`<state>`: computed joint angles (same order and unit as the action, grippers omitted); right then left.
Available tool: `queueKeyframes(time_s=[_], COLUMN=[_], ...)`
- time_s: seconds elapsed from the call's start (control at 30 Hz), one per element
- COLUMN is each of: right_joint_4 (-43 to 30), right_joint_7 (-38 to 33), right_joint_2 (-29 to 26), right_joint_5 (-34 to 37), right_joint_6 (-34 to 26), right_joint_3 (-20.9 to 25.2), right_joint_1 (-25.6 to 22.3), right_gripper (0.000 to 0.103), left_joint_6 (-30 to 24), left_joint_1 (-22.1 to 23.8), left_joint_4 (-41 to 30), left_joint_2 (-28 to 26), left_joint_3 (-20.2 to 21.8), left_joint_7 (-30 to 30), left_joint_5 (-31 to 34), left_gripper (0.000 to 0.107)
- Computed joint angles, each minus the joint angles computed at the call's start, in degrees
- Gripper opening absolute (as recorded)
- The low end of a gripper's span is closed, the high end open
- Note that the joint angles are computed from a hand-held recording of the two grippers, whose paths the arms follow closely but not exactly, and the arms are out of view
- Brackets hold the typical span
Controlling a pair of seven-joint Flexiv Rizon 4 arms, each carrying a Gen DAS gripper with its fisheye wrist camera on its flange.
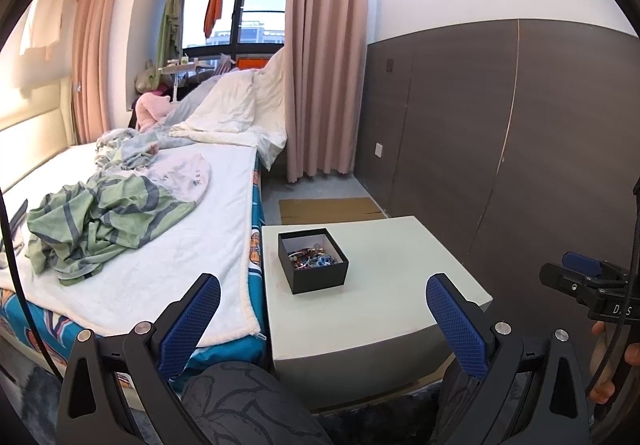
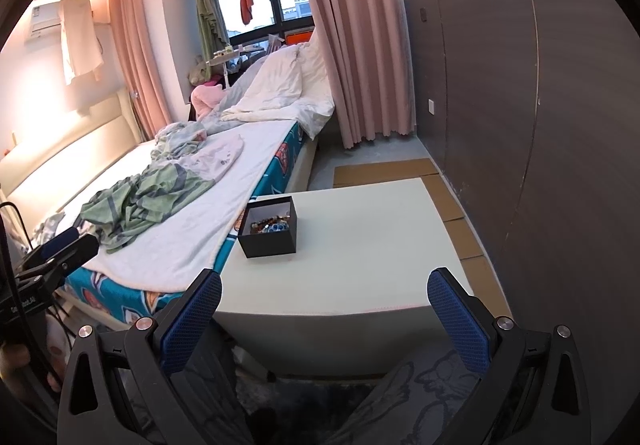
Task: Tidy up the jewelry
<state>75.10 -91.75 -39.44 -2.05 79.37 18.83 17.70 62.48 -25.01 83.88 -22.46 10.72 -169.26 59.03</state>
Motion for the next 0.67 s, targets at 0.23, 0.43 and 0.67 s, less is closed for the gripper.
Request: queueKeyframes(time_s=[0.23, 0.43, 0.67], right_joint_4=[0.00, -0.47, -1.01], right_joint_7=[0.09, 0.06, 0.18], right_joint_2=[0.02, -0.19, -0.52], right_joint_5=[0.00, -0.10, -0.44], right_joint_6=[0.00, -0.68, -1.55], right_joint_3=[-0.24, -0.41, -1.18], right_joint_1=[0.15, 0.17, 0.40], right_gripper=[0.103, 0.103, 0.103], left_joint_6=[-0.01, 0.98, 1.52], left_joint_1=[0.10, 0.68, 0.86], left_joint_4=[0.07, 0.16, -0.03], left_joint_2=[0.07, -0.19, -0.70], left_joint_3=[-0.10, -0.22, 0.20], left_joint_7=[0.10, 0.55, 0.35], left_joint_5=[-0.02, -0.99, -1.82], left_gripper=[0.103, 0.103, 0.103])
